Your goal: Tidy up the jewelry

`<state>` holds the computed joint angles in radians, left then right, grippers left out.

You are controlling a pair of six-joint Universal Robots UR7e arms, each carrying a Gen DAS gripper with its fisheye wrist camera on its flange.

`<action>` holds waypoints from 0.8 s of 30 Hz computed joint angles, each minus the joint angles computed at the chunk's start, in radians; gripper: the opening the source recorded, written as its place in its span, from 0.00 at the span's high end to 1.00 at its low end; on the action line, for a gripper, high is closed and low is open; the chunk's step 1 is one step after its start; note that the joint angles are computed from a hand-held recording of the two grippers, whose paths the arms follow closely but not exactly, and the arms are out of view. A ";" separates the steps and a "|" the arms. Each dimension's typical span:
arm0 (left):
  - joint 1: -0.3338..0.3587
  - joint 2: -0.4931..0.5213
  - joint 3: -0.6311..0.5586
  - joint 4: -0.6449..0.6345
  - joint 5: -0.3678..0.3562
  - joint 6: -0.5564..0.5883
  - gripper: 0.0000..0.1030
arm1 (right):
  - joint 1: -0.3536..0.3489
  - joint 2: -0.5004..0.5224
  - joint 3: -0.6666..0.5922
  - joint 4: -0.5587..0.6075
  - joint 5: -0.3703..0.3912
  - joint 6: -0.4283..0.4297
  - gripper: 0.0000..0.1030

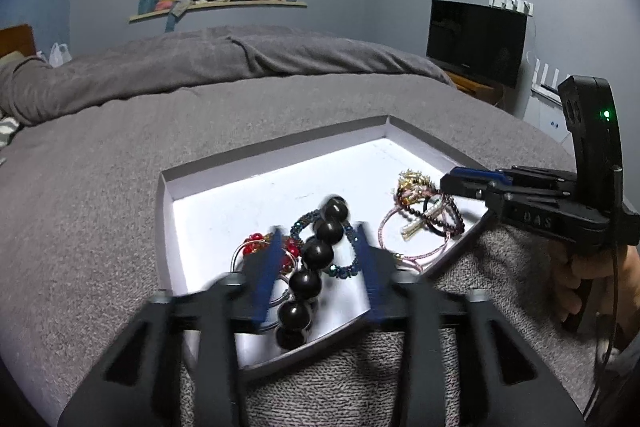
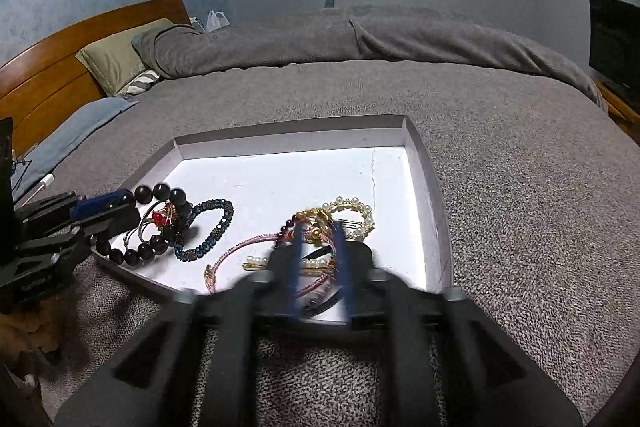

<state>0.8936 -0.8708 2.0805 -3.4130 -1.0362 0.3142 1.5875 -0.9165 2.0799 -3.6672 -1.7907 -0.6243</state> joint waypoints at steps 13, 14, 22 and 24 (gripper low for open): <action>-0.033 -0.012 0.069 -0.120 0.026 0.011 0.09 | 0.008 -0.016 0.047 -0.071 0.024 -0.053 0.36; -0.037 -0.013 0.075 -0.130 0.031 0.014 0.08 | 0.006 -0.020 0.054 -0.078 0.029 -0.053 0.35; -0.042 -0.023 0.102 -0.153 0.035 -0.009 0.06 | -0.004 -0.041 0.093 -0.108 0.040 -0.042 0.28; -0.045 -0.027 0.112 -0.161 0.037 -0.012 0.06 | -0.006 -0.048 0.109 -0.121 0.042 -0.050 0.26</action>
<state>0.8483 -0.8977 2.1929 -3.5738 -0.9993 0.3020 1.5816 -0.9642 2.1893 -3.7885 -1.7486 -0.6745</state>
